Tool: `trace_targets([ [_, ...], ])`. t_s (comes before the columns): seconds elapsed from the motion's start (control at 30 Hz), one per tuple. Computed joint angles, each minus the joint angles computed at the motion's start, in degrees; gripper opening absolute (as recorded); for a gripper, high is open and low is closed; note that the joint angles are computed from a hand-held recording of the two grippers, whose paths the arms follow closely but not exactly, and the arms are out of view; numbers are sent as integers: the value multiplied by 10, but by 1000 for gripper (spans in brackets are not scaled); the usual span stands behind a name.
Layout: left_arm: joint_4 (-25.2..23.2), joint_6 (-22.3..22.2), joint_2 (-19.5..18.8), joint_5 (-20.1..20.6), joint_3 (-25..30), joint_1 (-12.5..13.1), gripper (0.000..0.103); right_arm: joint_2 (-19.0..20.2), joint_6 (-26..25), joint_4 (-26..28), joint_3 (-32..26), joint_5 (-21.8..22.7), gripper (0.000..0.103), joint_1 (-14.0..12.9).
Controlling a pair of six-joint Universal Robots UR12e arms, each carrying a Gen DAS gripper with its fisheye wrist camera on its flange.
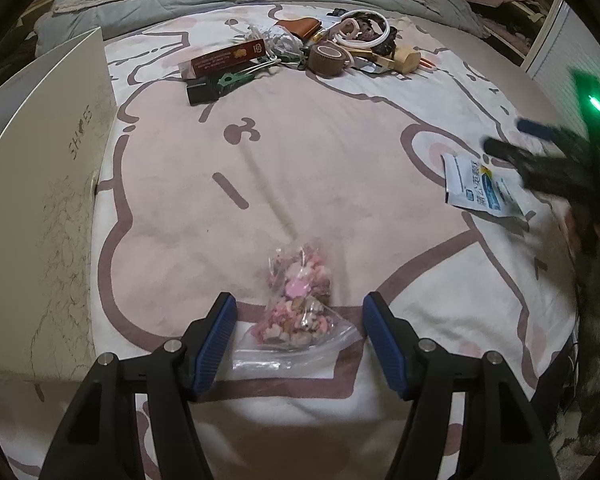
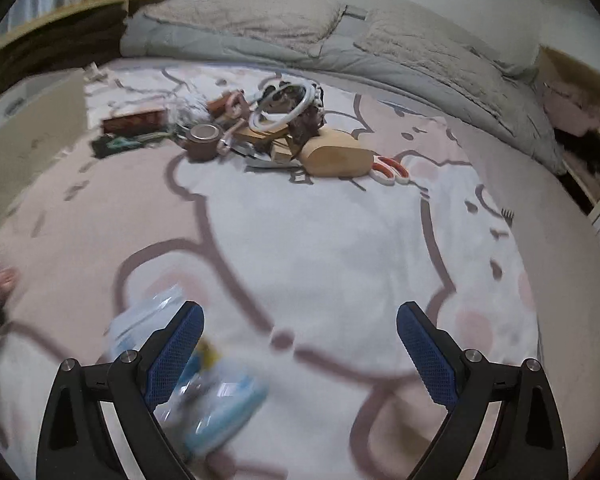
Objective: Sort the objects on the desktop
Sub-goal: 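Open the right tool and drop the sachet onto the bed cover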
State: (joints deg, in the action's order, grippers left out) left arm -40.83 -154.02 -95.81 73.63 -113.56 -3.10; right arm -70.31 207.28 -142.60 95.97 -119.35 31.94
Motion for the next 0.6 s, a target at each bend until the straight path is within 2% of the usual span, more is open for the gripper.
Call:
trace_targets([
  [0.13, -2, 9, 3, -3, -3, 3, 66, 18, -25, 31, -26, 47, 96, -21],
  [0.23, -3, 11, 5, -7, -4, 5, 66, 27, -47, 69, -43, 71, 96, -30],
  [0.33, -4, 11, 5, -10, -5, 8, 66, 27, -62, 82, -47, 113, 96, -37],
  [0.43, -6, 11, 4, -11, -4, 8, 66, 29, -86, 83, -51, 149, 96, -37],
  [0.6, -8, 13, 4, -13, -4, 7, 66, 33, -131, 84, -60, 179, 96, -26],
])
